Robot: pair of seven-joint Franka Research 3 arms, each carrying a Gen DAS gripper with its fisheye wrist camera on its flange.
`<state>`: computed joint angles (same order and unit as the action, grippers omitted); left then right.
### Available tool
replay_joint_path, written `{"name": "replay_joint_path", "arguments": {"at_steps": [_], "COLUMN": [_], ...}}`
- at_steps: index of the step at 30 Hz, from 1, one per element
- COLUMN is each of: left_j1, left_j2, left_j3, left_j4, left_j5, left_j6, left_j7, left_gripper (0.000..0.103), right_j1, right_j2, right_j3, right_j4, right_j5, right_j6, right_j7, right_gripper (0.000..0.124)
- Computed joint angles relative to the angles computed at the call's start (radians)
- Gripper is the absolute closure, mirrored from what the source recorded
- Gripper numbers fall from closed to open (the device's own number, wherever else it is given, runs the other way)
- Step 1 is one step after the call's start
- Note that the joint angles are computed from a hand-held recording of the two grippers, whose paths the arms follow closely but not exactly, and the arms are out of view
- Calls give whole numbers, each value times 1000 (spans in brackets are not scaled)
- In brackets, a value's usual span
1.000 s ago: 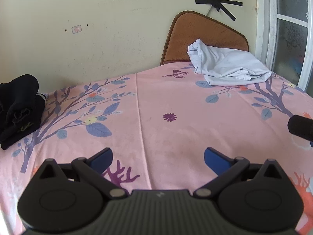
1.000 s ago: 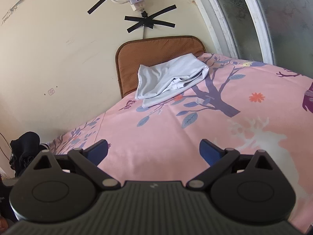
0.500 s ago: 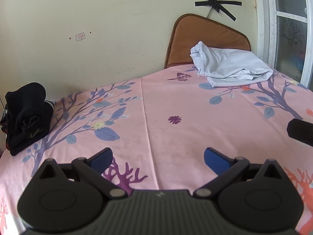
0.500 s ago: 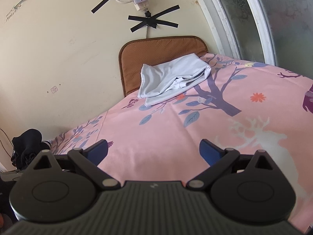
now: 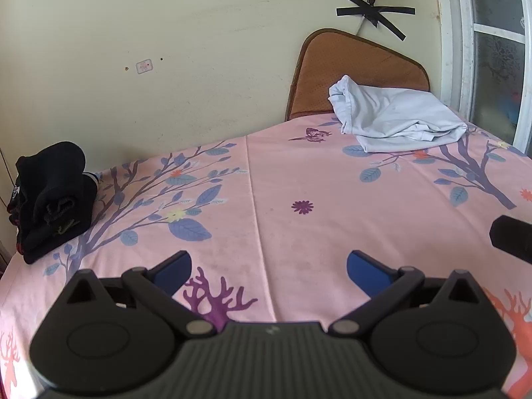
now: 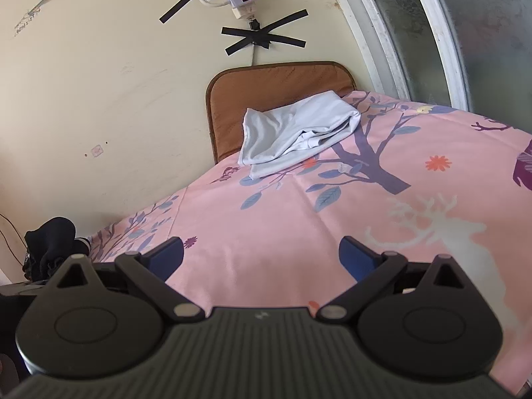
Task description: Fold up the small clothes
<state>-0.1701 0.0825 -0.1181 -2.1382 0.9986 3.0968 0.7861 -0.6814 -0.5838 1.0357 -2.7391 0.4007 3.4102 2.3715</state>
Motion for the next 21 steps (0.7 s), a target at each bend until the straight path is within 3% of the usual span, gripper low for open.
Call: {"name": "replay_joint_path", "arguments": {"at_steps": [21], "left_j1": [-1], "left_j2": [-1], "left_j3": [-11], "left_j4": [-13], "left_j5": [-50], "left_j6": [-4], "left_j7": [69], "left_gripper": [0], "right_j1": [13], "right_j2": [-4], "right_j3": [-9], "right_j4": [-17], "right_j5": [1], "right_j6": [-5], "right_j7": [38], "right_gripper": [23]}}
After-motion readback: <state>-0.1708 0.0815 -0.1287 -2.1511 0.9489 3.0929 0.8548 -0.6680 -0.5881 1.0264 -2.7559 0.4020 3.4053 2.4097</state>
